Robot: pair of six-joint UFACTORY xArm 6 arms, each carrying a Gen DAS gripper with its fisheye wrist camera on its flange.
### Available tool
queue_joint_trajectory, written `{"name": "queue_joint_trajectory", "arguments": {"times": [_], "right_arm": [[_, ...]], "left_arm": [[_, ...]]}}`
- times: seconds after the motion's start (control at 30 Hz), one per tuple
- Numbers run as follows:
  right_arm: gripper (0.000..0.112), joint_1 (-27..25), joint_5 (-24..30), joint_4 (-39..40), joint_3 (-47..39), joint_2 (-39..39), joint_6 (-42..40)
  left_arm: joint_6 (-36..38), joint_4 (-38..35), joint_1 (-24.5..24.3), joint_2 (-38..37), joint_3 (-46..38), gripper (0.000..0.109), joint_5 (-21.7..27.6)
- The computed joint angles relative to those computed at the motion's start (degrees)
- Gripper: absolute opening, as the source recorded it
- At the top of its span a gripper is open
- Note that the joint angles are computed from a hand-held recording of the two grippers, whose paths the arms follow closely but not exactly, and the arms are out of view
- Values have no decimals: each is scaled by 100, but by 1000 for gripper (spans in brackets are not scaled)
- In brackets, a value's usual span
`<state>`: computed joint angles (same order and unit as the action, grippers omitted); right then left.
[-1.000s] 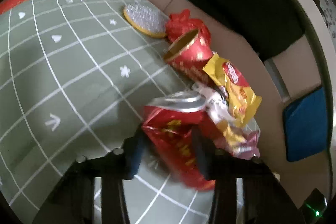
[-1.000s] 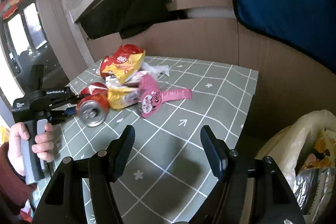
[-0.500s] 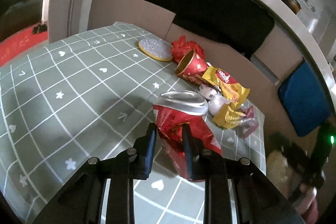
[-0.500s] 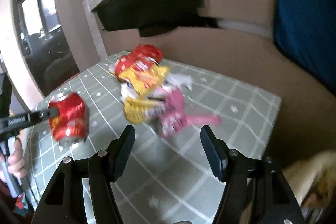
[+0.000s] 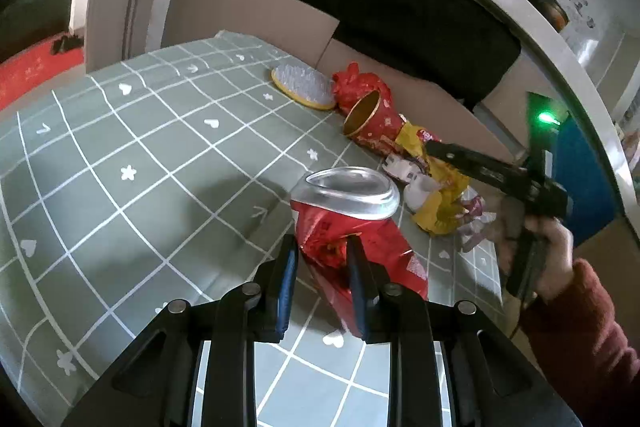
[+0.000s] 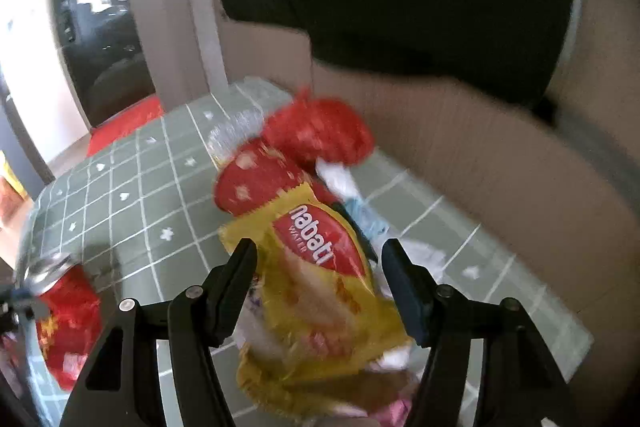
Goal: Collect trash
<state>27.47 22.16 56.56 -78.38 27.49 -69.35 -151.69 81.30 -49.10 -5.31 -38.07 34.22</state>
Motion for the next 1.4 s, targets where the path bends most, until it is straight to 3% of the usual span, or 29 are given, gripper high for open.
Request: {"name": "queue_joint_trajectory", "arguments": {"times": [0.07,0.3,0.43,0.57,0.7,0.87,0.93,1.17,1.4], "right_arm": [[62,-67,272,-150,-12,23,305],[36,-201,550,781,1301,-935,-734],[30,-290,576,1217,2051,-1580,-1109],[29,-512,758,1820,2568,-2134,-1520],[29,-582,457,2399,2946,-2491,-2116],[29,-954,619,2964,3212,-2839,-2583],[29,-1043,611,3010,3238,-2833,-2626],[30,-1431,990,2811,3332,-2568,-2183],[30,-1245,1179,2619,3383,-2304,-2029]], "left_arm": [[-221,211,71,-26,72,26,-149],[-683,589,170,-1,99,26,-359],[-726,682,208,83,16,26,-493],[-783,791,254,254,-176,26,-627],[-862,908,344,502,-399,29,-806],[-1175,1141,634,957,-695,39,-1405],[-1583,1411,633,1056,-789,40,-1399],[-1199,871,648,1336,-1118,40,-1296],[-1406,1028,724,1751,-1618,40,-1625]]}}
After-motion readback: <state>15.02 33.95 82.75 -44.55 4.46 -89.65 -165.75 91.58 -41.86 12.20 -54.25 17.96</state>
